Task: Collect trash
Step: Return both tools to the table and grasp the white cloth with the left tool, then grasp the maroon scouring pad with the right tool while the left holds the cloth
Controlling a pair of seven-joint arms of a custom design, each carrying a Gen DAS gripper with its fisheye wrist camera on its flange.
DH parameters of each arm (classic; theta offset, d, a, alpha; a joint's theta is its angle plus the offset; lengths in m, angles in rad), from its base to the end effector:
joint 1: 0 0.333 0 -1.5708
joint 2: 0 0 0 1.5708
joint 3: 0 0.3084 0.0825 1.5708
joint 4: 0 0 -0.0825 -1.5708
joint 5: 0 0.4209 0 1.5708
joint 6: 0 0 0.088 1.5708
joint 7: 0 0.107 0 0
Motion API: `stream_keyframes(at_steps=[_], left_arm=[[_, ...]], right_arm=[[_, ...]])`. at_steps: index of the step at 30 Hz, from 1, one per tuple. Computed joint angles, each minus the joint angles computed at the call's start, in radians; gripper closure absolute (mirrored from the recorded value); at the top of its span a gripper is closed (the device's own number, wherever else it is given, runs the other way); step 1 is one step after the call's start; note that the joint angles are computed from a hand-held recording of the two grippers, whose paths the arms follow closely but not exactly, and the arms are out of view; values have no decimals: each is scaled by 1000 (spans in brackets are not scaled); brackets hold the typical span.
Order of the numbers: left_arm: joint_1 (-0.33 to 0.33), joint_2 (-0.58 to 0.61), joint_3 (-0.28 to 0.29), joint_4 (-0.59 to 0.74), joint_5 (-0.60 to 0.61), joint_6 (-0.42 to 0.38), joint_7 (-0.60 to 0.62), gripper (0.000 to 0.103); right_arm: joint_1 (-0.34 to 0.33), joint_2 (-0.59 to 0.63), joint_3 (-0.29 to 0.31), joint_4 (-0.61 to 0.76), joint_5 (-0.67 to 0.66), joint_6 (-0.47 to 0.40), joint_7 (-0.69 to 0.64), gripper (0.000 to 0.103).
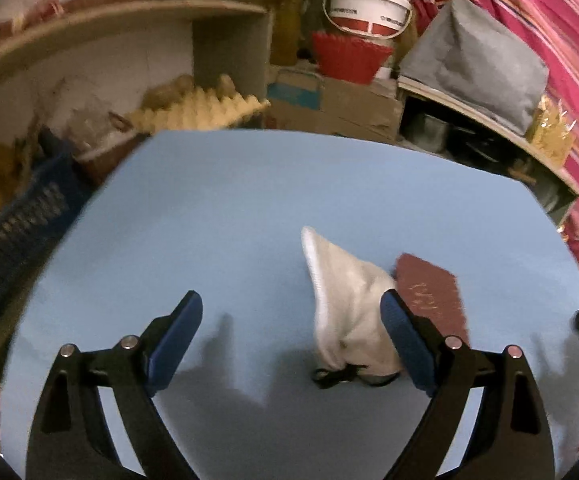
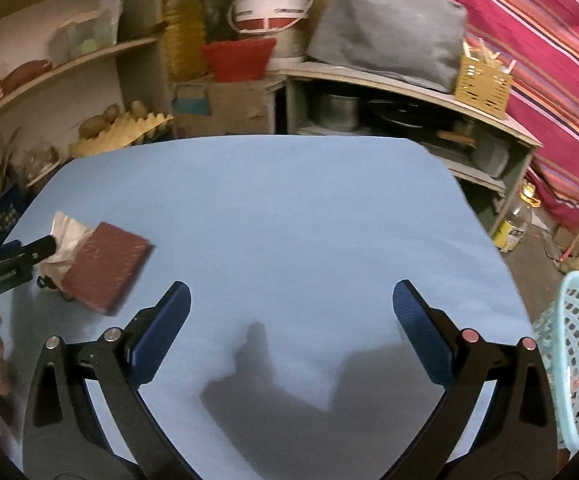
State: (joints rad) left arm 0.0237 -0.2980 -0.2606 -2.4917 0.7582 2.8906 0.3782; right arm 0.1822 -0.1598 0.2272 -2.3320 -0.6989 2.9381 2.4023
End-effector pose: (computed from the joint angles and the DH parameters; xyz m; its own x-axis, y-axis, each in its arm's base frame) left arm 0.4825 -0.1597 0.4267 0.2104 -0.9704 0.1183 -0.6742 -0.2317 -0.7012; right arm 0.4922 0.2617 0.4481 0.2123 -0.9770 0.0211 -0.6609 -0.1594 -0.7334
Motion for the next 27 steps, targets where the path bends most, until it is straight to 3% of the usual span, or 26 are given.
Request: stream_keyframes(at_steps=[1, 3, 5, 11, 19, 27], left_arm=[[-3, 9, 4, 4, -3, 13, 7, 18], [-38, 30, 32, 9, -54, 30, 75, 35], [-124, 59, 104, 9, -211, 51, 243, 66], [-120, 35, 95, -22, -329, 106, 345, 89], [84, -165, -56, -88, -140, 37, 147, 90], [122, -295, -52, -155, -61, -32, 107, 90]], right_arm=[[2, 8, 5, 7, -3, -4, 2, 4], [11, 27, 10, 27, -22, -19, 17, 4], [29, 40, 3, 38, -27, -30, 22, 4], [92, 76, -18, 73, -29, -42, 38, 4], [193, 154, -38, 156, 29, -39, 31, 4], [332, 314, -93, 335, 23, -162, 47, 4]])
